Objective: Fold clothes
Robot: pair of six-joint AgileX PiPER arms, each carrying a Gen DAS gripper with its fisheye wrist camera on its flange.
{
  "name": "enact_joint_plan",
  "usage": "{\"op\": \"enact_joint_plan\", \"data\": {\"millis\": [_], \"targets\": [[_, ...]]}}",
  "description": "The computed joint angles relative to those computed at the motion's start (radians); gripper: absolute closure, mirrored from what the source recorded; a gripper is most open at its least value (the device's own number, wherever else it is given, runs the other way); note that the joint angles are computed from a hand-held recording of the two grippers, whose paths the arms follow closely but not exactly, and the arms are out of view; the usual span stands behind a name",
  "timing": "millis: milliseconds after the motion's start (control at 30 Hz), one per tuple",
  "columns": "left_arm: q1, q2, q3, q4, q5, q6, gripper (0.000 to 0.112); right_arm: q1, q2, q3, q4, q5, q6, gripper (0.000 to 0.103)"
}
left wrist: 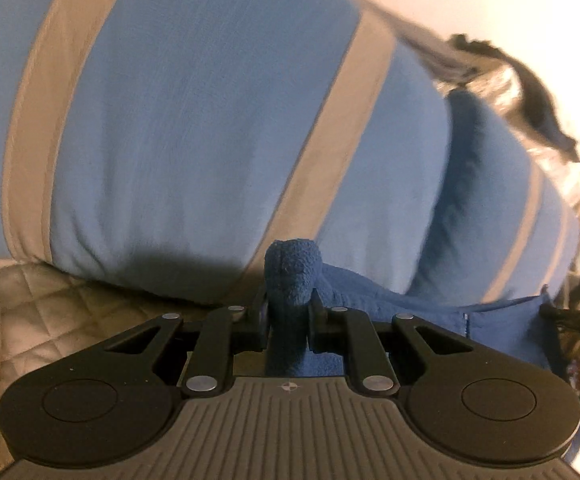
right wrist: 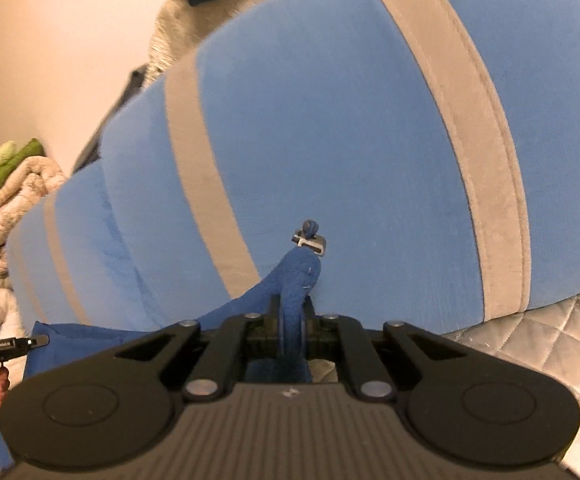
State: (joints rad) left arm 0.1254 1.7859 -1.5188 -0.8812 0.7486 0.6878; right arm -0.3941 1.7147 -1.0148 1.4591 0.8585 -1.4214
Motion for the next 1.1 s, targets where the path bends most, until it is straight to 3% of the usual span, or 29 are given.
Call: {"op": "enact_joint_plan", "data": {"millis": [200, 233, 333, 433, 500, 600, 667, 867, 1100], "targets": [[-0.055, 0.083, -0.011, 0.172, -0.06, -0.151, 0.09, 0.097, 0.093, -0.058, -0.063, -0.151, 0.082, 0.092], [-0.06, 0.098, -0.033, 0.221, -0.039, -0.202, 0.089, 0.113, 0.099, -0.075, -0.125, -0.178, 0.15, 0.082], [-0.074, 0.09, -0.073, 0.357, 0.011, -0.326, 0.074, 0.166, 0.074, -0.104, -0.357, -0.262, 0.36, 0.016], [-0.094, 0.043, -0.083, 0.486, 0.05, -0.434, 0.056, 0.193, -0.013, -0.075, -0.512, -0.299, 0.489, 0.003], [-0.119, -0.007, -0.082, 0.557, 0.084, -0.488, 0.047, 0.204, -0.08, -0.061, -0.629, -0.289, 0.595, 0.0], [-0.166, -0.081, -0.097, 0.619, 0.157, -0.527, 0.045, 0.238, -0.193, -0.042, -0.812, -0.272, 0.762, 0.0], [-0.203, -0.117, -0.132, 0.65, 0.215, -0.564, 0.044, 0.257, -0.25, -0.062, -0.899, -0.218, 0.862, 0.0], [-0.355, -0.209, -0.264, 0.746, 0.353, -0.694, 0.033, 0.334, -0.422, -0.146, -1.026, -0.036, 1.024, 0.0], [-0.576, -0.331, -0.202, 0.924, 0.413, -0.922, 0.03, 0.459, -0.56, -0.15, -1.165, 0.106, 1.26, 0.0]]}}
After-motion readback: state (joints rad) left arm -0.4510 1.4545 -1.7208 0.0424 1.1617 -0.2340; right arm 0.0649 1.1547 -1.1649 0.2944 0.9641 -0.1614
